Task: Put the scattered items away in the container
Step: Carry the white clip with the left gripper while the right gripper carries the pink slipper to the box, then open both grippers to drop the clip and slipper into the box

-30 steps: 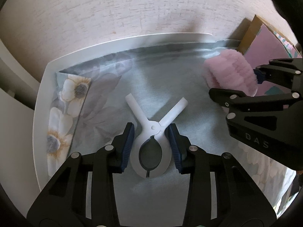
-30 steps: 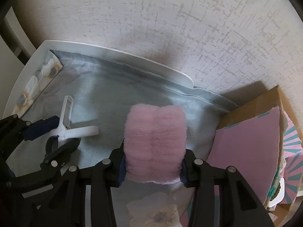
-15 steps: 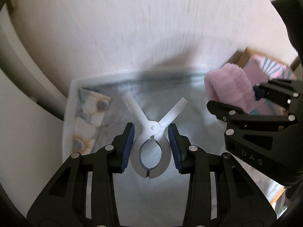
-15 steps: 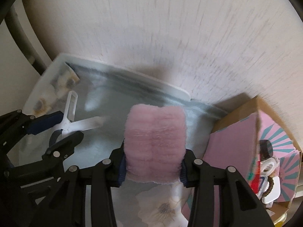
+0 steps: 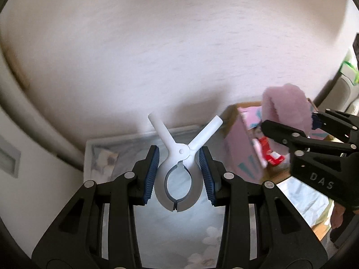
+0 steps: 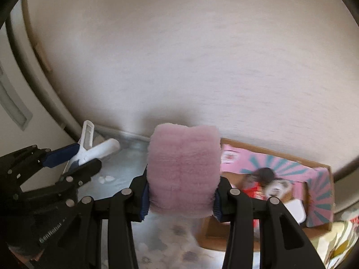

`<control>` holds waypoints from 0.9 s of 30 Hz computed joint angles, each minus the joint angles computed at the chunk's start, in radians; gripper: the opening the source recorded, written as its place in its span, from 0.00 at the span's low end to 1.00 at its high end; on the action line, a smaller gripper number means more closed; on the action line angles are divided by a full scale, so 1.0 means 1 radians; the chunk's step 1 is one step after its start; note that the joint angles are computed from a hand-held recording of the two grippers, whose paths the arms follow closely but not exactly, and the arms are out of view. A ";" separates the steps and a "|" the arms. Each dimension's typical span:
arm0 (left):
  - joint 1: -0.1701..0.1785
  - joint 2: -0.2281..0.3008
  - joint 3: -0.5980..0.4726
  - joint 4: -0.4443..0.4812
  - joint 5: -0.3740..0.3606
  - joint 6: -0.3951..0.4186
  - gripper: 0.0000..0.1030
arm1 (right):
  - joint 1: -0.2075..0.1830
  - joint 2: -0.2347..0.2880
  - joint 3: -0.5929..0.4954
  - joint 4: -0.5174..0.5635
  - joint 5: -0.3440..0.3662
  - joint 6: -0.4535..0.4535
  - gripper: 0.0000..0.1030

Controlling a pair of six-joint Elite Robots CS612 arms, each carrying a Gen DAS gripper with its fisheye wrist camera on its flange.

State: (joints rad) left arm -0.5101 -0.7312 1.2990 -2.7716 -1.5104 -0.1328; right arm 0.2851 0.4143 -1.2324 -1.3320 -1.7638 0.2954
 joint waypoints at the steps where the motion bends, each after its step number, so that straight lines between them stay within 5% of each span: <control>1: -0.007 0.001 -0.007 0.004 -0.003 0.007 0.33 | 0.000 0.002 -0.002 -0.003 -0.006 0.011 0.39; 14: -0.099 0.111 -0.202 0.118 -0.042 0.063 0.33 | -0.109 0.120 -0.296 0.222 -0.086 0.216 0.39; 24: -0.127 0.197 -0.329 0.243 -0.028 0.035 0.34 | -0.150 0.169 -0.358 0.265 -0.049 0.190 0.39; 26: -0.128 0.204 -0.346 0.258 -0.027 0.024 0.51 | -0.164 0.177 -0.364 0.265 -0.039 0.164 0.40; 27: -0.133 0.208 -0.355 0.268 0.004 0.008 0.81 | -0.169 0.179 -0.364 0.265 -0.030 0.153 0.41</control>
